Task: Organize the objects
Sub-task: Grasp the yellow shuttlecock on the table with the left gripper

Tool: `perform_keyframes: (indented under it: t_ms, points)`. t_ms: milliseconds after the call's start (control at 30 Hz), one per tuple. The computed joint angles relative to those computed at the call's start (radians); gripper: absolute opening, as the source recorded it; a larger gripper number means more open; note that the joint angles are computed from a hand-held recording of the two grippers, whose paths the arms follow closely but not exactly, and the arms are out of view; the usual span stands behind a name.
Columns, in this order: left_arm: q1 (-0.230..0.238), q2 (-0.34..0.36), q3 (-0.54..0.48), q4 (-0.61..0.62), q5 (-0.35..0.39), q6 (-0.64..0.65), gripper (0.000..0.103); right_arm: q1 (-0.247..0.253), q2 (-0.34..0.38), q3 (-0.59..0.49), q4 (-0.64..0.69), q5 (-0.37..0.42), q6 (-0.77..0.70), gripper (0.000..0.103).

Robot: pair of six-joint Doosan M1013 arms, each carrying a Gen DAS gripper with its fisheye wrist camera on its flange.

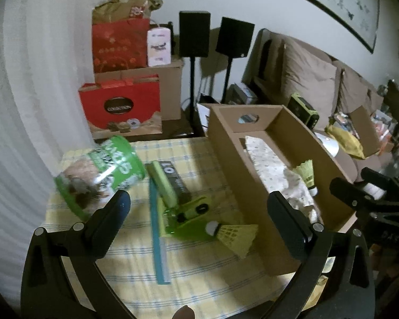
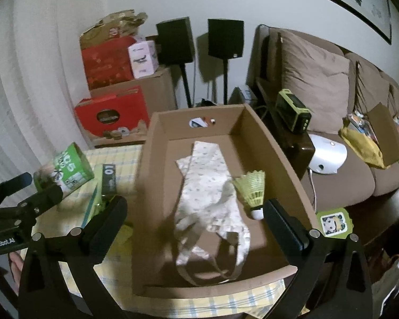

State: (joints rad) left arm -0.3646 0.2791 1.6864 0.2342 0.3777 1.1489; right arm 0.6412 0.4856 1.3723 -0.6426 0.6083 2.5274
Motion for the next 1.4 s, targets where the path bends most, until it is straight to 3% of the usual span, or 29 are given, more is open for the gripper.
perform_keyframes:
  t_ms: [133, 300, 500, 700, 833, 933, 1033, 1167, 1400]
  points:
    - [0.005, -0.021, 0.025, 0.111, -0.009, -0.099, 0.103, 0.014, 0.002, -0.01, -0.009, -0.006, -0.003, 0.103]
    - [0.029, -0.04, 0.045, 0.078, -0.013, -0.081, 0.103, 0.03, 0.01, -0.025, -0.003, -0.006, -0.026, 0.103]
    - [0.069, -0.043, 0.06, -0.104, -0.003, 0.076, 0.103, 0.048, 0.017, -0.035, 0.011, -0.024, -0.048, 0.103]
    - [0.08, -0.03, 0.08, -0.245, 0.012, 0.236, 0.102, 0.056, 0.01, -0.029, 0.021, -0.05, -0.038, 0.103]
    - [0.078, -0.01, 0.083, -0.324, 0.037, 0.315, 0.093, 0.06, 0.005, -0.025, 0.029, -0.052, -0.044, 0.103]
    - [0.085, 0.009, 0.075, -0.44, 0.062, 0.397, 0.092, 0.06, 0.001, -0.019, 0.036, -0.052, -0.046, 0.103]
    - [0.09, 0.031, 0.061, -0.527, 0.089, 0.442, 0.079, 0.057, -0.005, -0.008, 0.032, -0.058, -0.032, 0.103]
    - [0.103, 0.075, 0.017, -0.661, 0.178, 0.491, 0.063, 0.051, -0.012, 0.007, 0.032, -0.067, -0.015, 0.103]
    - [0.113, 0.151, -0.061, -0.868, 0.302, 0.516, 0.057, 0.039, -0.023, 0.029, 0.015, -0.074, 0.026, 0.103]
